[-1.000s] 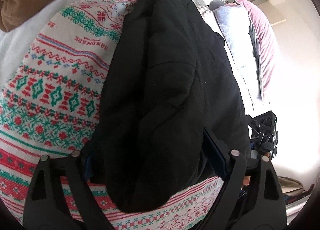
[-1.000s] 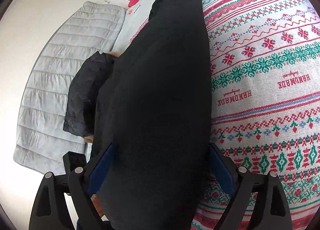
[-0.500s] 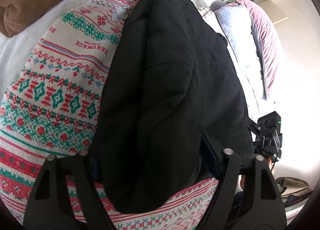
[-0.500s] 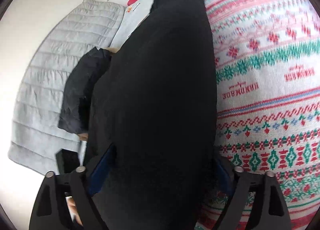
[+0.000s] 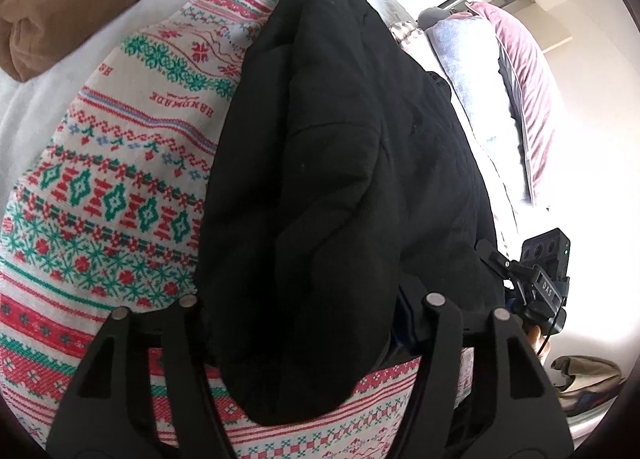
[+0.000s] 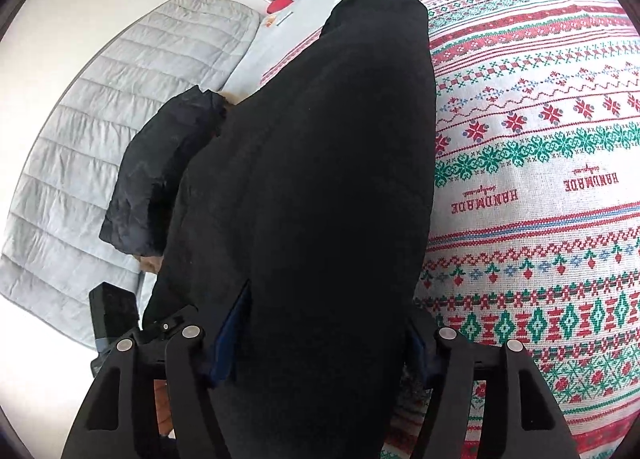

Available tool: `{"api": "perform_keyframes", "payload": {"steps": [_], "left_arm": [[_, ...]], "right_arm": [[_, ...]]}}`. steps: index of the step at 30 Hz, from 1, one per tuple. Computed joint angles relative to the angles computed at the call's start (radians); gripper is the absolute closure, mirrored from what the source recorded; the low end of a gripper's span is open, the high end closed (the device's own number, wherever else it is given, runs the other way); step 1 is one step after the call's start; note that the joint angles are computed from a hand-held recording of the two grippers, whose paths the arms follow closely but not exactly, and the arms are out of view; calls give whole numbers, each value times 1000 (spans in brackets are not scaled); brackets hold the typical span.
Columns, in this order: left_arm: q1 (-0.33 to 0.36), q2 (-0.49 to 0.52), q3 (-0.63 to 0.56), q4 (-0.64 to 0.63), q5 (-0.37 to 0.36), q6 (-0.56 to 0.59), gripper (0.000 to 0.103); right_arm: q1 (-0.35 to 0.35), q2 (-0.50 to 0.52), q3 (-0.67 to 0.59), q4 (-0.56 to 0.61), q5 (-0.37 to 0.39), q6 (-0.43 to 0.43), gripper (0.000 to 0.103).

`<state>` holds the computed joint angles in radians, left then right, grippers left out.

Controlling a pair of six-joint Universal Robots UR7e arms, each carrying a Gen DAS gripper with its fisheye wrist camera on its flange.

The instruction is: Fold large clothes

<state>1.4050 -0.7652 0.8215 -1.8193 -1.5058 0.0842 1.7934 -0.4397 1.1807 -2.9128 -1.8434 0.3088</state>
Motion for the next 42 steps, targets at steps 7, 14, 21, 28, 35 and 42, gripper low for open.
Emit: {"api": "perform_keyframes", "payload": {"steps": [7,14,21,28,35,42], "left_arm": [[-13,-3,22,-25,35,5,33],[-34,-39,88,-92,79,29,52],[-44,-52,101,-122,78,40,60],[-58,-91,161,-184,87,72,63],[-89,-147,262,-270,95,116,64],[-119,-188,312,-313,79,122,65]], "right_arm": [[-7,-7,18,-15,12,1,34],[23,12,-6,-28,-60,-71,40],[66,46,-56,-63,-155,-195,49],[94,69,-88,-93,-223,-308,52],[121,82,-100,-150,-265,-412,53],[126,42,-45,-228,-251,-448,55]]}}
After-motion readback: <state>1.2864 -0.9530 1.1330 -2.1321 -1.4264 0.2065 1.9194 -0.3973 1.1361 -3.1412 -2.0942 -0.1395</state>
